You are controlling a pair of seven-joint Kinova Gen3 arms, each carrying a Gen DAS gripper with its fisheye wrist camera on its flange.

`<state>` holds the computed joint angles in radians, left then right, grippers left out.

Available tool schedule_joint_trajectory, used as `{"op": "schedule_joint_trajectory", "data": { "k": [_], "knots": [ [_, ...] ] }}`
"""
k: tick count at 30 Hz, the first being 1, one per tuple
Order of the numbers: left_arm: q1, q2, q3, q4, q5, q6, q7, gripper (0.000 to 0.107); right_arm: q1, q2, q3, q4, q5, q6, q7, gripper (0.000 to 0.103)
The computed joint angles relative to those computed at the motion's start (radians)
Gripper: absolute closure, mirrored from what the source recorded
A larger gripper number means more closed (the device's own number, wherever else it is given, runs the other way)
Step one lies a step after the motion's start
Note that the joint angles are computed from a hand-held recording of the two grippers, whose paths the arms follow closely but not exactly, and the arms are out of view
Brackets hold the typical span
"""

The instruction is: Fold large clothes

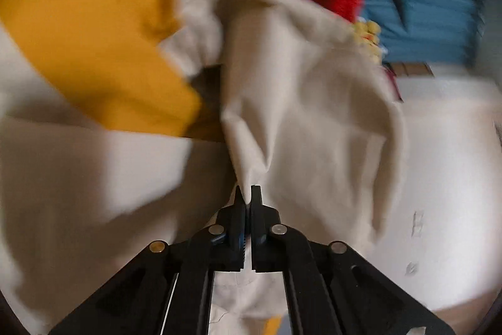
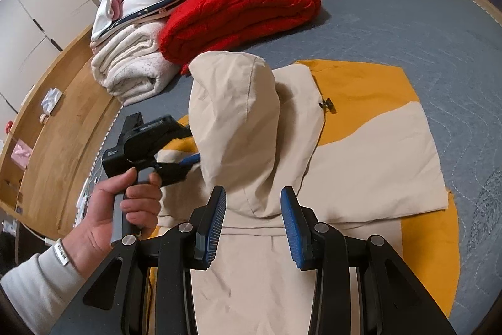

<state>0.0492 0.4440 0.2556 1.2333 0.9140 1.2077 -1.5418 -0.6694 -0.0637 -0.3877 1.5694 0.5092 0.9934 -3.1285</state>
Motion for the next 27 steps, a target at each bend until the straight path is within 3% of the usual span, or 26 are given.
{"op": "schedule_joint_trajectory", "data": {
  "k": [2, 5, 7, 9, 11, 13, 17, 19, 23, 27],
  "knots": [
    [-0.055, -0.075, 0.05, -0.001, -0.028, 0.007, -0.019, 0.107, 0.004, -0.006, 0.006, 0.009, -0.013, -0.007, -0.002, 0.065],
    [-0.137, -0.195, 0.124, -0.02, -0.142, 0.079, 0.052, 0.107, 0.012, -0.014, 0.003, 0.014, -0.017, -0.011, -0.006, 0.065],
    [-0.113, -0.274, 0.08, -0.023, -0.223, 0.159, 0.117, 0.107, 0.015, -0.015, -0.002, 0.013, -0.013, -0.01, -0.008, 0.065],
    [-0.029, -0.32, -0.013, 0.002, -0.305, 0.219, 0.137, 0.107, 0.018, -0.018, -0.005, 0.015, -0.012, -0.013, -0.009, 0.065],
    [0.046, -0.361, -0.105, 0.049, -0.386, 0.214, 0.113, 0.105, 0.021, -0.019, -0.006, 0.019, -0.017, -0.02, -0.01, 0.065],
    [0.11, -0.353, -0.154, 0.075, -0.436, 0.186, 0.111, 0.105, 0.024, -0.018, -0.004, 0.027, -0.025, -0.033, -0.013, 0.065],
    [0.053, -0.294, -0.109, 0.069, -0.37, 0.173, 0.113, 0.104, 0.027, -0.012, -0.003, 0.047, -0.035, -0.074, -0.036, 0.065],
    [0.068, -0.281, -0.126, 0.047, -0.365, 0.191, 0.074, 0.098, 0.026, -0.001, 0.002, 0.056, -0.052, -0.102, -0.031, 0.065],
    [0.045, -0.288, -0.137, 0.078, -0.336, 0.189, 0.081, 0.091, 0.029, 0.034, 0.039, 0.081, -0.121, -0.193, 0.036, 0.063],
    [0.08, -0.259, -0.117, 0.058, -0.342, 0.161, 0.157, 0.089, 0.033, 0.098, 0.103, 0.077, -0.176, -0.245, 0.114, 0.059]
  ]
}}
